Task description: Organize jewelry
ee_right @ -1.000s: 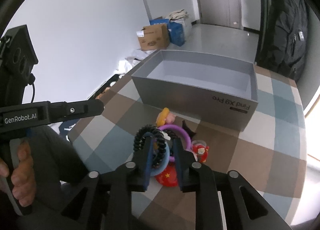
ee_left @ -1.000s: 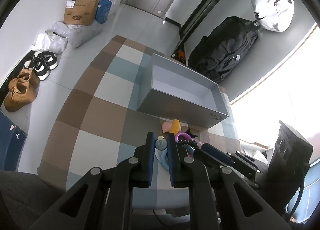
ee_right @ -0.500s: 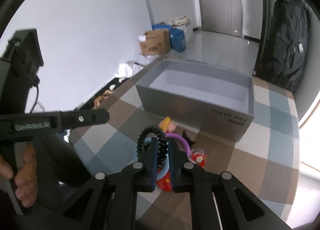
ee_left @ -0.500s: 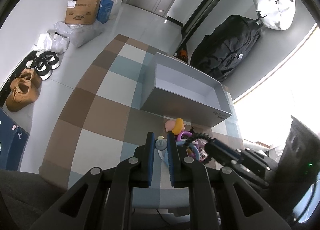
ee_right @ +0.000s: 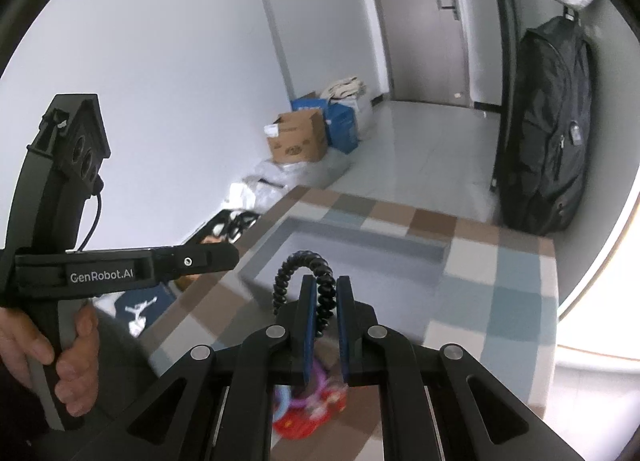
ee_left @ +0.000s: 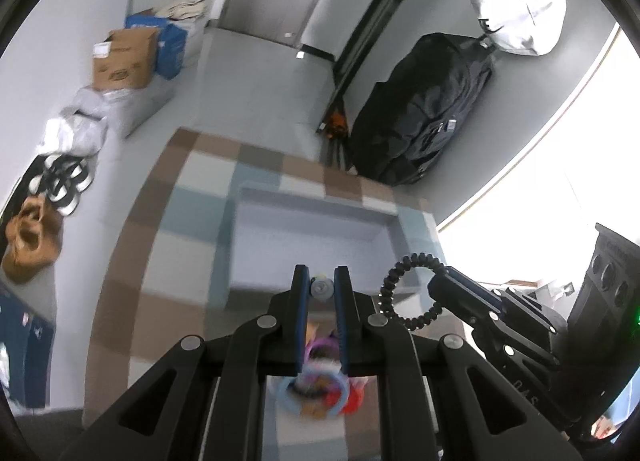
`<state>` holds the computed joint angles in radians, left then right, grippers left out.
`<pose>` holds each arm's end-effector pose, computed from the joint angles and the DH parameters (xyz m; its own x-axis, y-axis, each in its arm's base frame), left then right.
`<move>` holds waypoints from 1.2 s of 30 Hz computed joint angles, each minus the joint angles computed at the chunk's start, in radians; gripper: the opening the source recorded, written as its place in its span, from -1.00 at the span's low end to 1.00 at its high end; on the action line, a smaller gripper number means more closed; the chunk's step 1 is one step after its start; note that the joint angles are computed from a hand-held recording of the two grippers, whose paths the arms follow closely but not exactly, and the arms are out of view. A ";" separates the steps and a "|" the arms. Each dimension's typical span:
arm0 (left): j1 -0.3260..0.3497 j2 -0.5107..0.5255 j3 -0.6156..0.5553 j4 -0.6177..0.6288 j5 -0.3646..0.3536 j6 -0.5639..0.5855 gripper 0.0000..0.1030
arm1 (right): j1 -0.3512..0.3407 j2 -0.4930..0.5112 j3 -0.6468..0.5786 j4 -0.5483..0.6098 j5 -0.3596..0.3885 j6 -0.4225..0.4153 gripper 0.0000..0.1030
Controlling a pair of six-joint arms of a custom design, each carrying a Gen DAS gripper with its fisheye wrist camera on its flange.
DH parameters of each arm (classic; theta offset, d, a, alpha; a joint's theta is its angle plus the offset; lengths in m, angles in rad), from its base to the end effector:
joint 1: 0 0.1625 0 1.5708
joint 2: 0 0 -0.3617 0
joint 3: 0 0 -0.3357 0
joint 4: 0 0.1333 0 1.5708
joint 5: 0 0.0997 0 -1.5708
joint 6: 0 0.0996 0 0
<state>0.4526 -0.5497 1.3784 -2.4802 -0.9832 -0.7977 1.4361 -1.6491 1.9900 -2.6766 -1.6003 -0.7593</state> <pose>-0.4943 -0.4500 0.0294 -0.9238 0.1971 -0.3282 0.3367 0.8261 -0.4518 0.0716 -0.4426 0.4081 -0.7831 -0.3801 0.4921 -0.6097 0.6249 -0.4876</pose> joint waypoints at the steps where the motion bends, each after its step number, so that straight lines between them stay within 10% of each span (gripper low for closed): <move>1: 0.007 0.014 -0.023 0.008 -0.003 0.011 -0.84 | -0.004 0.017 -0.022 0.004 0.002 0.010 -0.83; 30: 0.127 0.205 -0.325 0.178 -0.104 0.096 -0.80 | -0.059 0.211 -0.212 0.090 -0.003 0.067 -0.69; 34: 0.128 0.187 -0.291 0.107 -0.118 0.091 0.24 | -0.065 0.185 -0.185 0.050 0.030 0.042 -0.20; 36: 0.122 0.170 -0.248 0.022 -0.117 0.110 0.35 | -0.065 0.174 -0.175 0.032 0.041 0.034 -0.02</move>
<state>0.5749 -0.3800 1.1305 -2.4581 -1.1001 -0.6874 1.3707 -1.4750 1.8147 -2.6445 -1.5589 -0.7252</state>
